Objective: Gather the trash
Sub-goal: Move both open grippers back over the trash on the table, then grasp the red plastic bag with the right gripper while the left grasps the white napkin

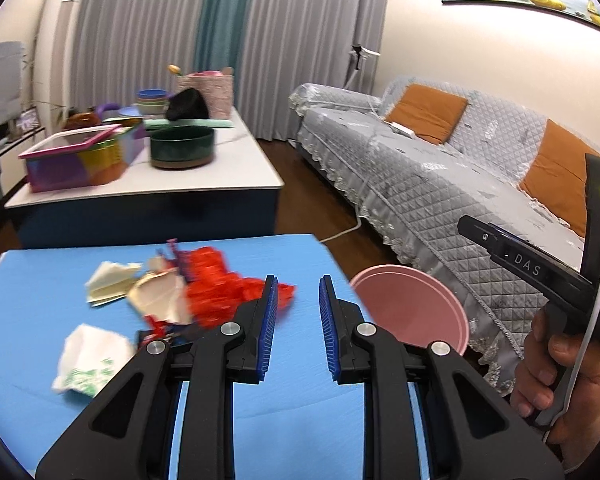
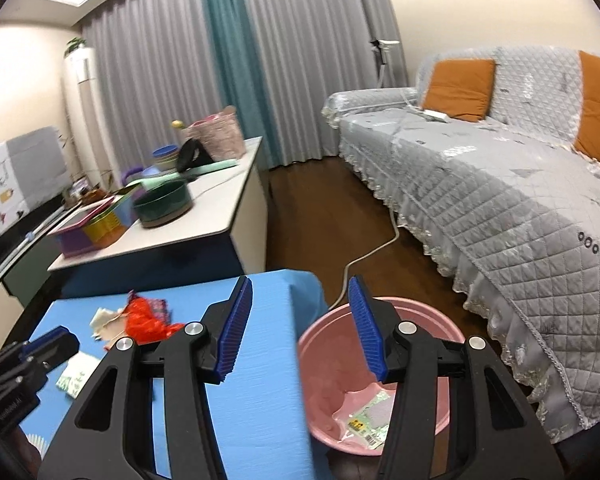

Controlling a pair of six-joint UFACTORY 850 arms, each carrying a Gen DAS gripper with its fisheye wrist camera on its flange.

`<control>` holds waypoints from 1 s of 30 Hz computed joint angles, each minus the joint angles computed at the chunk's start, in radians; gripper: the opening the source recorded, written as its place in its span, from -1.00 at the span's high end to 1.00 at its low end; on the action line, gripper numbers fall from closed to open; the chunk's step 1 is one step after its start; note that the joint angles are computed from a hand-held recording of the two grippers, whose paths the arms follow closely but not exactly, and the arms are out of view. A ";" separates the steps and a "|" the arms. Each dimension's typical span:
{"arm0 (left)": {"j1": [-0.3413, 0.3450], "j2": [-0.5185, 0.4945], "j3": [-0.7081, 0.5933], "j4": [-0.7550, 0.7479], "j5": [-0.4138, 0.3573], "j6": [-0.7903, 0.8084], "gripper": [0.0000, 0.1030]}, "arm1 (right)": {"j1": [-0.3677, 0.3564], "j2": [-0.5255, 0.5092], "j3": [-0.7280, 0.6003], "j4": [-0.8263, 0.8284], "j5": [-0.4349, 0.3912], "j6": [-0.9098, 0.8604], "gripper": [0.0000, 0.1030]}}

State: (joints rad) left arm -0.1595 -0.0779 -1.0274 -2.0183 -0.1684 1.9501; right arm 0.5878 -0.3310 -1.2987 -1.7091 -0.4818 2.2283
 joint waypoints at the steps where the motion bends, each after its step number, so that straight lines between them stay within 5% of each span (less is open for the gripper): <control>1: 0.015 0.014 0.017 -0.019 -0.004 0.019 0.60 | 0.006 -0.003 -0.004 -0.004 0.005 0.002 0.03; 17: 0.176 0.091 0.164 -0.277 -0.026 0.261 0.60 | 0.075 -0.135 -0.174 0.111 0.096 -0.134 0.28; 30: 0.246 0.049 0.179 -0.058 0.006 -0.005 0.60 | 0.125 -0.284 -0.379 0.317 0.124 -0.391 0.28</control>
